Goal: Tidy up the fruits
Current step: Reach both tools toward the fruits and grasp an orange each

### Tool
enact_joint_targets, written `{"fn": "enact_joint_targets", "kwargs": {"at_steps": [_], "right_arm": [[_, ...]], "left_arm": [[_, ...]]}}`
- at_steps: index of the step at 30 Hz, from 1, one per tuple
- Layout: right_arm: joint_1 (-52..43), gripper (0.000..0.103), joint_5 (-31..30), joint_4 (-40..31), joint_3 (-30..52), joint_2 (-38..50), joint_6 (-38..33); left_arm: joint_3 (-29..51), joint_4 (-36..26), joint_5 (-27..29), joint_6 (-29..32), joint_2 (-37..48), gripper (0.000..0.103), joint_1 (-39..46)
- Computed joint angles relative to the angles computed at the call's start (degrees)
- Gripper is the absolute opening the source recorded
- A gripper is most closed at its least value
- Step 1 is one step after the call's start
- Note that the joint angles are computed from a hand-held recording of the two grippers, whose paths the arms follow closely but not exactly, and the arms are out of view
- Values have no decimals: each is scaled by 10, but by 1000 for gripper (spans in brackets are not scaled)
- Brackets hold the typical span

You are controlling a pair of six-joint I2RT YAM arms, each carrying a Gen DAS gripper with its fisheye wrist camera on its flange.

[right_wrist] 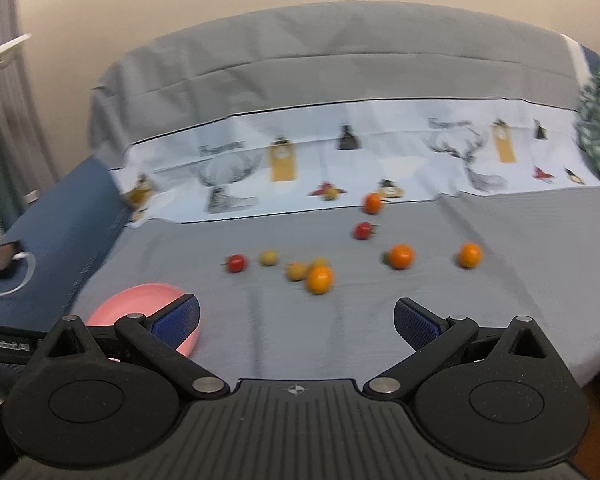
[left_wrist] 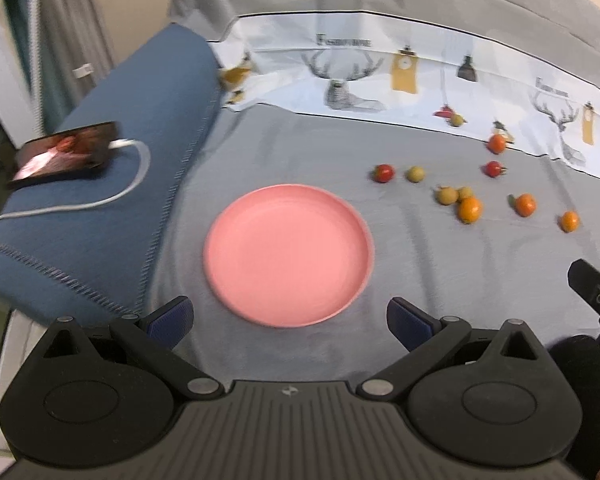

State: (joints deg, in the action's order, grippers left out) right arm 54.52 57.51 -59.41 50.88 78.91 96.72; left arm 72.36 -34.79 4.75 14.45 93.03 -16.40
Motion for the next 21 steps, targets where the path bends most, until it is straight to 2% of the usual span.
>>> {"fn": "enact_joint_targets", "kwargs": {"at_steps": [7, 11, 15, 21], "right_arm": [[-91, 103, -24, 24, -88, -75, -18], [-158, 103, -38, 69, -145, -121, -68], [-252, 102, -54, 143, -205, -162, -166], [-452, 102, -122, 326, -292, -209, -377]], "left_arm": [[56, -6, -6, -43, 81, 103, -68], [82, 8, -28, -54, 129, 103, -106], [101, 40, -34, -68, 176, 103, -134], [180, 37, -14, -97, 274, 103, -161]]}}
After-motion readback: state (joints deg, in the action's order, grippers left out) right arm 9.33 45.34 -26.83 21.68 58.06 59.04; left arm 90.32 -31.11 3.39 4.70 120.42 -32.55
